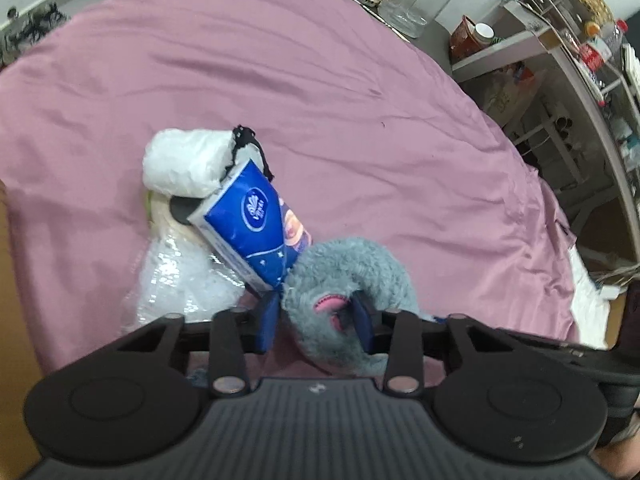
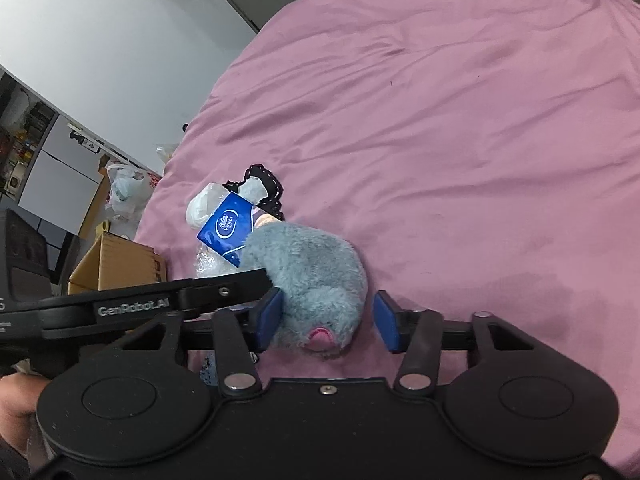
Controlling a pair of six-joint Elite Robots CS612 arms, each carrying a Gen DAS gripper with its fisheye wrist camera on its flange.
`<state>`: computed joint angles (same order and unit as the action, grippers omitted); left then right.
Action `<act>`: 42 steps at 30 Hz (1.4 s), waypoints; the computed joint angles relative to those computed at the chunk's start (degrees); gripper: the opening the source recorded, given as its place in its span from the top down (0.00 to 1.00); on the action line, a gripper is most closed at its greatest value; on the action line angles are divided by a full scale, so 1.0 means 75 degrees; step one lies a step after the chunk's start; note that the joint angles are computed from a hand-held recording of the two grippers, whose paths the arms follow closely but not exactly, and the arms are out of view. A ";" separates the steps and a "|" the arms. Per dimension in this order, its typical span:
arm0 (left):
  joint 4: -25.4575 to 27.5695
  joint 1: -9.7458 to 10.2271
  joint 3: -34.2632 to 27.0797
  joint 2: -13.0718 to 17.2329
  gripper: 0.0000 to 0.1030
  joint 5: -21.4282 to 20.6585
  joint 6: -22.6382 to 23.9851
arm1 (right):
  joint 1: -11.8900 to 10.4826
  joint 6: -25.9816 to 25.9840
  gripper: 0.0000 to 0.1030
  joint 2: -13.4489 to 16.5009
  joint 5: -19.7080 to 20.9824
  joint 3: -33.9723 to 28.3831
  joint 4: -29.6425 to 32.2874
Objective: Organize soft objects
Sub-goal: 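Reach the left and right grippers down and grasp the grey plush mouse, then carry the grey plush mouse with both grippers over the cardboard box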
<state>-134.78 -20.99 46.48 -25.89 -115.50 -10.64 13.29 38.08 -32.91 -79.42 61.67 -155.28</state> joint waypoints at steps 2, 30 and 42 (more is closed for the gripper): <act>-0.0091 -0.0009 0.0018 -0.0001 0.74 0.0013 -0.0046 | 0.0022 -0.0092 0.66 0.0025 -0.0039 -0.0064 0.0020; -0.2901 0.0278 0.1944 -0.1251 0.81 0.0212 -0.0527 | 0.0576 -0.0635 0.74 -0.0268 -0.1094 -0.0085 -0.1381; -0.3888 0.0624 0.2642 -0.1658 0.82 0.0470 -0.0903 | 0.0949 -0.0894 0.74 0.0112 -0.1201 -0.0915 -0.1389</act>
<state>-163.94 -16.31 66.29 -38.33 -111.97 -17.41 20.40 31.38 -32.07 -88.42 54.81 -165.70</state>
